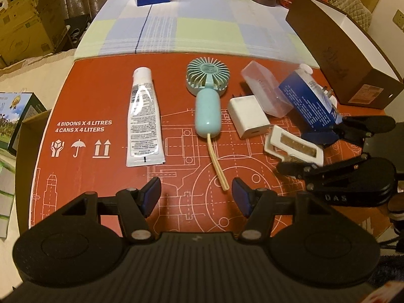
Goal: Organize rigid objects
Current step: 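Grasp the white hair clip with the right gripper while the left gripper grasps the white tube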
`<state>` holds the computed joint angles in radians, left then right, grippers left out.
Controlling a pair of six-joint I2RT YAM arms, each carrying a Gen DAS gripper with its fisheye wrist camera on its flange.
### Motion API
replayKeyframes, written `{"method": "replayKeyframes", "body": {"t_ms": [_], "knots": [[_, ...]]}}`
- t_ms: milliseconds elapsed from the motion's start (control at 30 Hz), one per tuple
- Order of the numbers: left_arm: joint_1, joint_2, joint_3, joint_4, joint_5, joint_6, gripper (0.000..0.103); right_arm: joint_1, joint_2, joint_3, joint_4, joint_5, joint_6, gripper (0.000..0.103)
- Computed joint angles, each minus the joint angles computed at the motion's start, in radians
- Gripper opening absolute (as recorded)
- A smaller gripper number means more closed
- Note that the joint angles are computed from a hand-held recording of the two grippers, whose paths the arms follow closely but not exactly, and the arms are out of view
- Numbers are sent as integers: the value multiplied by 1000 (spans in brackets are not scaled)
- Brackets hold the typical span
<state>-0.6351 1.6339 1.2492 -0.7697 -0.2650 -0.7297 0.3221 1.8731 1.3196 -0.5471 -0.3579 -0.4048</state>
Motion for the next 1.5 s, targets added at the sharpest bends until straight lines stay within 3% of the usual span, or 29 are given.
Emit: {"method": "replayKeyframes", "body": {"t_ms": [267, 333, 367, 400, 667, 933, 1333, 1500], "knots": [[22, 2, -16, 19, 20, 16, 57, 15, 13, 18, -41, 1, 46, 58], [27, 1, -21, 29, 24, 24, 57, 19, 14, 17, -34, 12, 60, 51], [30, 0, -22, 32, 27, 28, 57, 19, 18, 21, -37, 14, 59, 40], [32, 1, -23, 35, 29, 33, 57, 18, 22, 24, -39, 10, 62, 39], [59, 0, -27, 59, 36, 79, 57, 9, -34, 10, -47, -21, 73, 38], [124, 38, 8, 89, 21, 155, 57, -13, -79, 51, -14, -20, 203, 38], [265, 223, 127, 130, 25, 261, 57, -45, -17, 172, -28, 18, 297, 38], [287, 278, 166, 133, 39, 287, 44, -60, -10, 187, -28, 39, 322, 38]]}}
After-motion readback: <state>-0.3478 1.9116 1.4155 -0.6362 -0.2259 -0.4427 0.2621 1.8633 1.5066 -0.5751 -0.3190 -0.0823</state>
